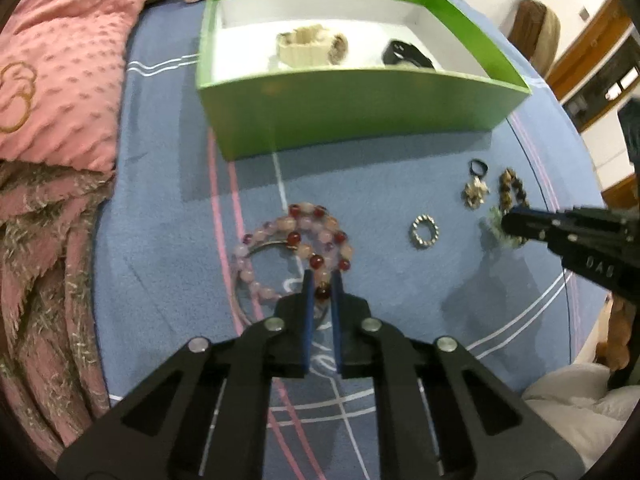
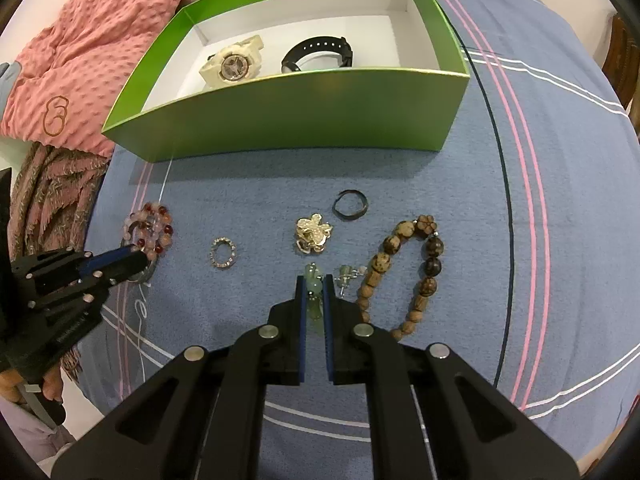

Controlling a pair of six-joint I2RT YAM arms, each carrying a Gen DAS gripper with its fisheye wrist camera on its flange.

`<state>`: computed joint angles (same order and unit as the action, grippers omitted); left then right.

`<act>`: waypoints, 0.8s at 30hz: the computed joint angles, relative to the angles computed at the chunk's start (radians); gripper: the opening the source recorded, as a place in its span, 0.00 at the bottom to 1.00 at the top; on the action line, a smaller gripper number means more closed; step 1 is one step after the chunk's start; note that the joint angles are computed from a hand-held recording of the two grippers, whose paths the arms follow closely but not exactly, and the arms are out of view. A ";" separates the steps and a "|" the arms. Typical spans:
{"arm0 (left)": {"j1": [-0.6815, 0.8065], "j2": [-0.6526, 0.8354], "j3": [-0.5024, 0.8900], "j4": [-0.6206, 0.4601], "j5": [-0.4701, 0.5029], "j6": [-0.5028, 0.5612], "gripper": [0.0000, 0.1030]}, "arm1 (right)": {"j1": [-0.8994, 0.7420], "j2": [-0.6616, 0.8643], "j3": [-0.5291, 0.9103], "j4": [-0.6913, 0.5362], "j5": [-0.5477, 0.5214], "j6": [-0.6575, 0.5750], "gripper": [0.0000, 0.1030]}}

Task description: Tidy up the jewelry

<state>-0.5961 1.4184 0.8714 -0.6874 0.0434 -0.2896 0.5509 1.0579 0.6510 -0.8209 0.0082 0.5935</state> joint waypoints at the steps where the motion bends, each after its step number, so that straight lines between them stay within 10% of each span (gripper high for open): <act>1: 0.006 -0.007 -0.002 -0.001 0.002 -0.004 0.08 | 0.000 0.000 0.000 -0.001 0.000 0.000 0.07; 24: 0.013 -0.227 0.119 -0.151 -0.011 -0.028 0.08 | -0.059 -0.126 0.063 -0.097 0.021 -0.016 0.07</act>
<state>-0.5827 1.1910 0.9907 -0.8379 0.0329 -0.3177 0.4920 0.9321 0.7145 -0.9178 0.0289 0.5771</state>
